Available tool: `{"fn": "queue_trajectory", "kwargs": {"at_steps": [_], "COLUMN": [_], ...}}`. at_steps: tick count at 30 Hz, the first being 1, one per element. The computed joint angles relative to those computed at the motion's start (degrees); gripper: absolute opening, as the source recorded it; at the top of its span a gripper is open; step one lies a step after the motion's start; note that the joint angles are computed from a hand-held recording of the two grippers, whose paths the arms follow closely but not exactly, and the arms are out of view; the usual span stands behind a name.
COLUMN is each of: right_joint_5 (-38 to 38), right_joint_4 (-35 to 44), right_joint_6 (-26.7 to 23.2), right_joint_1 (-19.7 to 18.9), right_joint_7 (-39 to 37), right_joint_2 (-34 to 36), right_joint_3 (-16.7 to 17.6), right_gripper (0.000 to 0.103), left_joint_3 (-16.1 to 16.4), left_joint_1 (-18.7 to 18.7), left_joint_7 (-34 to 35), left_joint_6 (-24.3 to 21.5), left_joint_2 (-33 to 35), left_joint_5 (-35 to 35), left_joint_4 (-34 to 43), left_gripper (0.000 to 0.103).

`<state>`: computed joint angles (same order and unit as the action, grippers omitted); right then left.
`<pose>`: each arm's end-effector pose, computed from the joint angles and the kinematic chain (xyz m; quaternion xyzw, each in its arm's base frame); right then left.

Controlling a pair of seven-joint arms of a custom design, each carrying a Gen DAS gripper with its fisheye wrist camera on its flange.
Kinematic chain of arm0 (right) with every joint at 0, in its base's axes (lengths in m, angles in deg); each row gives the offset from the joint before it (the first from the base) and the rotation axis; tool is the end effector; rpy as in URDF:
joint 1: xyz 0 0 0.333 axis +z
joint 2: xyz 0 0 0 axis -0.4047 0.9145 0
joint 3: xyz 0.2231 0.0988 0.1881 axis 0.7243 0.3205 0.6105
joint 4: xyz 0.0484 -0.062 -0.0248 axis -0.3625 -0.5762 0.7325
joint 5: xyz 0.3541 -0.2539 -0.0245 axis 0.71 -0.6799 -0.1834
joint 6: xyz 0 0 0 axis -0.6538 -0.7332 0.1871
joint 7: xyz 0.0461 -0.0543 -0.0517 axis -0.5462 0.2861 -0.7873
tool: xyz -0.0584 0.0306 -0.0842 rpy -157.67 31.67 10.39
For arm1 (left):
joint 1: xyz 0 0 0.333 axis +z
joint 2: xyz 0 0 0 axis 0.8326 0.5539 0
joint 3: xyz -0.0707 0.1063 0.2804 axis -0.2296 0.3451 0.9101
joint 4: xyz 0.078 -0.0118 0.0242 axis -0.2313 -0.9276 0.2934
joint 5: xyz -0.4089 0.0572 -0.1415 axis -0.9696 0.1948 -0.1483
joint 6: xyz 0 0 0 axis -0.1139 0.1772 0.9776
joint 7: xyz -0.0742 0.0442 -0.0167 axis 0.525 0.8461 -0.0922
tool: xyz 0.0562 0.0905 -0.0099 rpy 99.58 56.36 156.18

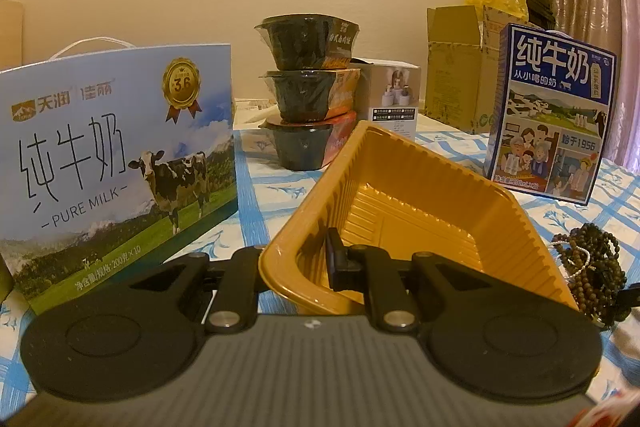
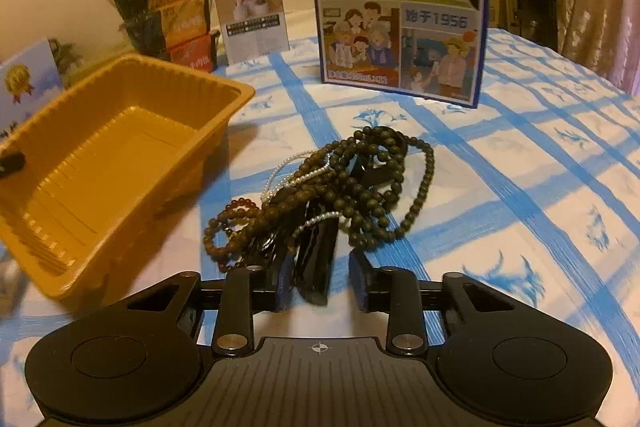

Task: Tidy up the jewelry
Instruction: 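Grasp a black pendant from the jewelry pile with the right tool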

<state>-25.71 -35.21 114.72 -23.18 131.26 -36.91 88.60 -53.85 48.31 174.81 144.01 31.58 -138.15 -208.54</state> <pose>0.6426 0.2208 0.3993 -0.7195 0.5514 -0.1894 0.3774 0.5702 -0.0540 0.4111 -0.6546 0.5023 -0.3561 0.4386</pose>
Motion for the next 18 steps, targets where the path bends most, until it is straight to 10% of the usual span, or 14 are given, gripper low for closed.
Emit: {"fn": "queue_trajectory", "kwargs": {"at_steps": [7, 18], "right_joint_5": [-7.0, -2.2], "right_joint_4": [6.0, 1.1], "right_joint_6": [-3.4, -6.2], "right_joint_1": [7.7, 3.8], "right_joint_7": [8.0, 3.2], "right_joint_2": [4.4, -0.6], "right_joint_3": [-8.6, -4.9], "right_gripper": [0.022, 0.022], "left_joint_3": [0.0, 0.0], "left_joint_1": [0.0, 0.0], "left_joint_7": [0.2, 0.0], "left_joint_6": [-0.1, -0.2], "left_joint_2": [-0.1, -0.1], "left_joint_5": [-0.1, 0.2], "left_joint_4": [0.1, -0.1], "left_gripper": [0.014, 0.014]}}
